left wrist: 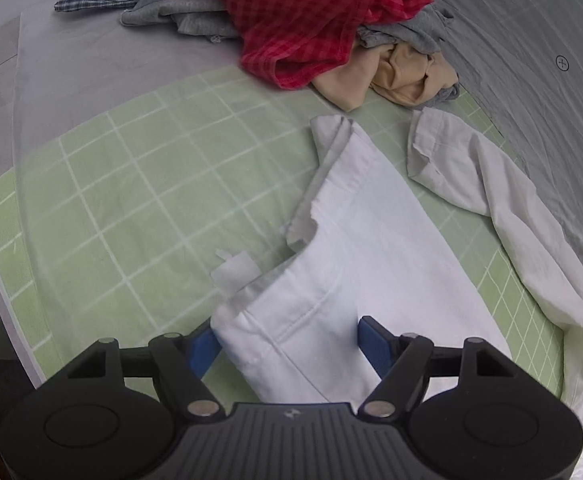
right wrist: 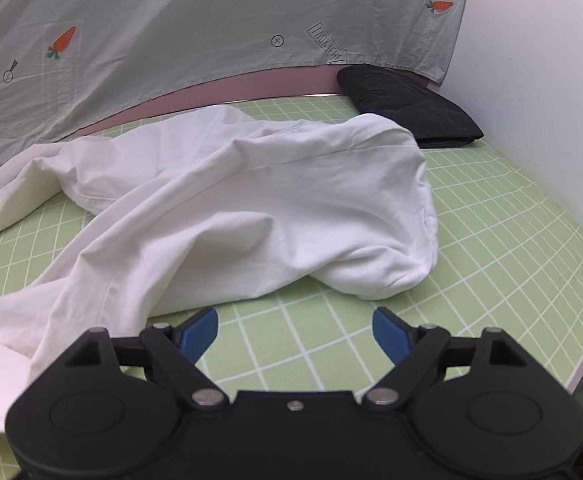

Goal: Fold clothes
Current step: 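Release the shirt with both grippers and move them over the shirt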

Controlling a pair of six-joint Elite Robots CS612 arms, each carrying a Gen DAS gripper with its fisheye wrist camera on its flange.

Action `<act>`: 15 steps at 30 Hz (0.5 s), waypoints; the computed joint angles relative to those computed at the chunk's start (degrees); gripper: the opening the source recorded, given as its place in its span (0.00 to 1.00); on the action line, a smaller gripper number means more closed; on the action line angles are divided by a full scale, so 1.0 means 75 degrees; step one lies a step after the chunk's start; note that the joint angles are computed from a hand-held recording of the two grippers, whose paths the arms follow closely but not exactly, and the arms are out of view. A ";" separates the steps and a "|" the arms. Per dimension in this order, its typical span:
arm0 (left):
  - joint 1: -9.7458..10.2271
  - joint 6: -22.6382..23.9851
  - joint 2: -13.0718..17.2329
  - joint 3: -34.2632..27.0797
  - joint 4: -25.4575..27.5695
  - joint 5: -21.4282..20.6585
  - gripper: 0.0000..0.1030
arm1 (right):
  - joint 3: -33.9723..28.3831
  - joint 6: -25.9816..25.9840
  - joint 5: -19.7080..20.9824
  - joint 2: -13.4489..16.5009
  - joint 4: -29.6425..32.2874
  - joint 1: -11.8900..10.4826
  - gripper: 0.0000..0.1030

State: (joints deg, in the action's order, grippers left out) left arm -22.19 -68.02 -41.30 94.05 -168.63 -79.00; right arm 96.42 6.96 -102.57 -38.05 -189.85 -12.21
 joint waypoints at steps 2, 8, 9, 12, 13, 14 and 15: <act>0.0091 0.0400 0.0046 0.0069 -0.0437 -0.0238 0.72 | -0.0023 -0.0004 -0.0016 -0.0011 0.0084 0.0134 0.83; 0.0250 0.1016 0.0157 0.0182 -0.1248 -0.0822 0.19 | -0.0037 -0.0033 -0.0271 -0.0054 0.0198 0.0496 0.83; 0.0278 0.1062 0.0143 0.0243 -0.1390 -0.0816 0.17 | -0.0031 0.0003 -0.0334 -0.0061 0.0208 0.0540 0.83; 0.0404 0.1106 -0.0010 0.0478 -0.1609 -0.0399 0.16 | 0.0004 0.0160 -0.0511 -0.0084 0.0221 0.0658 0.83; 0.0476 0.0960 -0.0052 0.0556 -0.1693 -0.0264 0.16 | 0.0018 0.0213 -0.0563 -0.0091 0.0224 0.0694 0.83; 0.0550 0.0798 -0.0094 0.0627 -0.1742 -0.0113 0.16 | 0.0037 0.0268 -0.0593 -0.0095 0.0217 0.0721 0.83; 0.0624 0.0688 -0.0121 0.0683 -0.1773 0.0008 0.16 | 0.0056 0.0329 -0.0615 -0.0100 0.0218 0.0744 0.84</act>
